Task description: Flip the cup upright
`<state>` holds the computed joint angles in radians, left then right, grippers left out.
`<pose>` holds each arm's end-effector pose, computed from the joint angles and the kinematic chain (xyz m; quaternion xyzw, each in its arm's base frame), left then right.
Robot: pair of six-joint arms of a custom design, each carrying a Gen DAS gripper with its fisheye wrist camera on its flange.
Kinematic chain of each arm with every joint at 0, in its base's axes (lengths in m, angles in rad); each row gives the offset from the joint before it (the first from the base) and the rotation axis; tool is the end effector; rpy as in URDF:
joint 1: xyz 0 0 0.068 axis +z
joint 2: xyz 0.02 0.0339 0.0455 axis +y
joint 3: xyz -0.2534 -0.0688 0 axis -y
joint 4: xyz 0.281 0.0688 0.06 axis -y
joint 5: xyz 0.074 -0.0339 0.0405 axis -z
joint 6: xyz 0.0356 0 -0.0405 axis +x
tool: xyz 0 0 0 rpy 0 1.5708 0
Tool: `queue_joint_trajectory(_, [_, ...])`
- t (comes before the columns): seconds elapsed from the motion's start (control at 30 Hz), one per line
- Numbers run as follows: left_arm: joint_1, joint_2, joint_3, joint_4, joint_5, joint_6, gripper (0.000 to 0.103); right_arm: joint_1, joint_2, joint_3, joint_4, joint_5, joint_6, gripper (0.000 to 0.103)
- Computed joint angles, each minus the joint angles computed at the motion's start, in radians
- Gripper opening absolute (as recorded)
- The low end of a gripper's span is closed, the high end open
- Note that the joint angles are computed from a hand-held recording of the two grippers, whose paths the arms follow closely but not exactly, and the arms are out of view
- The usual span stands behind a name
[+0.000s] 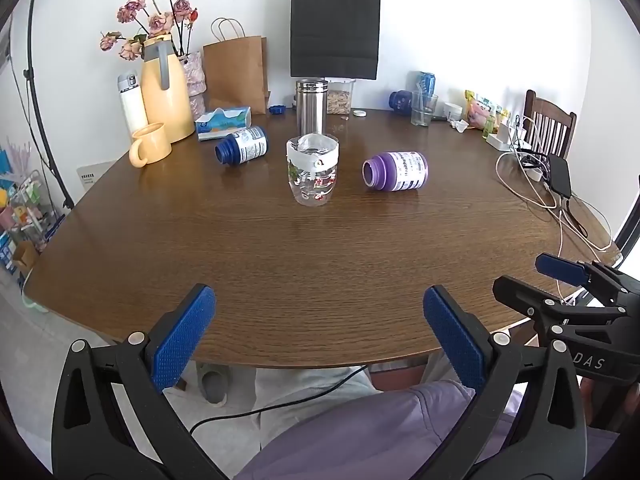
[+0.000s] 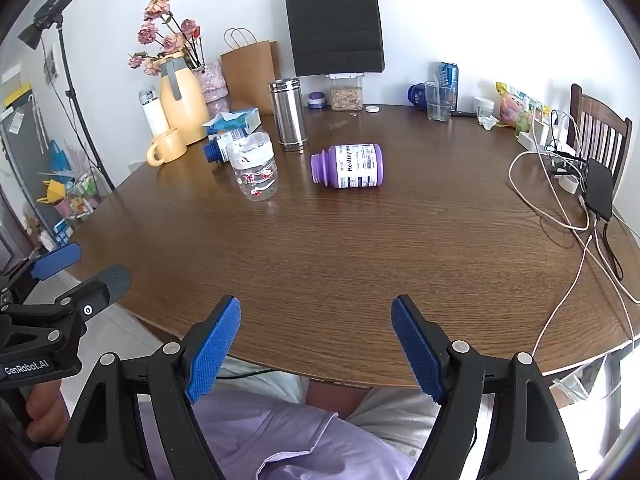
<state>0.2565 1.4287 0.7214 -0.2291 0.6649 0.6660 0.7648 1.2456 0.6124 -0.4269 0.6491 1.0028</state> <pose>0.2930 0.0541 0.1452 0.2823 0.8586 -0.1465 0.4020 0.1961 0.1583 0.1464 0.1888 0.9010 -0.0106 0.3904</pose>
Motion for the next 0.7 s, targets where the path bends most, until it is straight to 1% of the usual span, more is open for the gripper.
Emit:
queue_joint_trajectory(0.03, [0.000,0.001,0.014,-0.020,-0.004,0.003,0.103,0.001,0.002,-0.001,0.002,0.001,0.002,0.081])
queue_joint_trajectory(0.07, [-0.001,0.000,0.013,-0.019,-0.005,0.003,0.103,0.000,-0.007,0.012,-0.018,0.000,0.001,0.081])
queue_joint_trajectory(0.7, [0.007,0.001,0.014,-0.021,-0.002,0.009,0.103,0.012,0.001,0.014,-0.016,0.005,0.010,0.081])
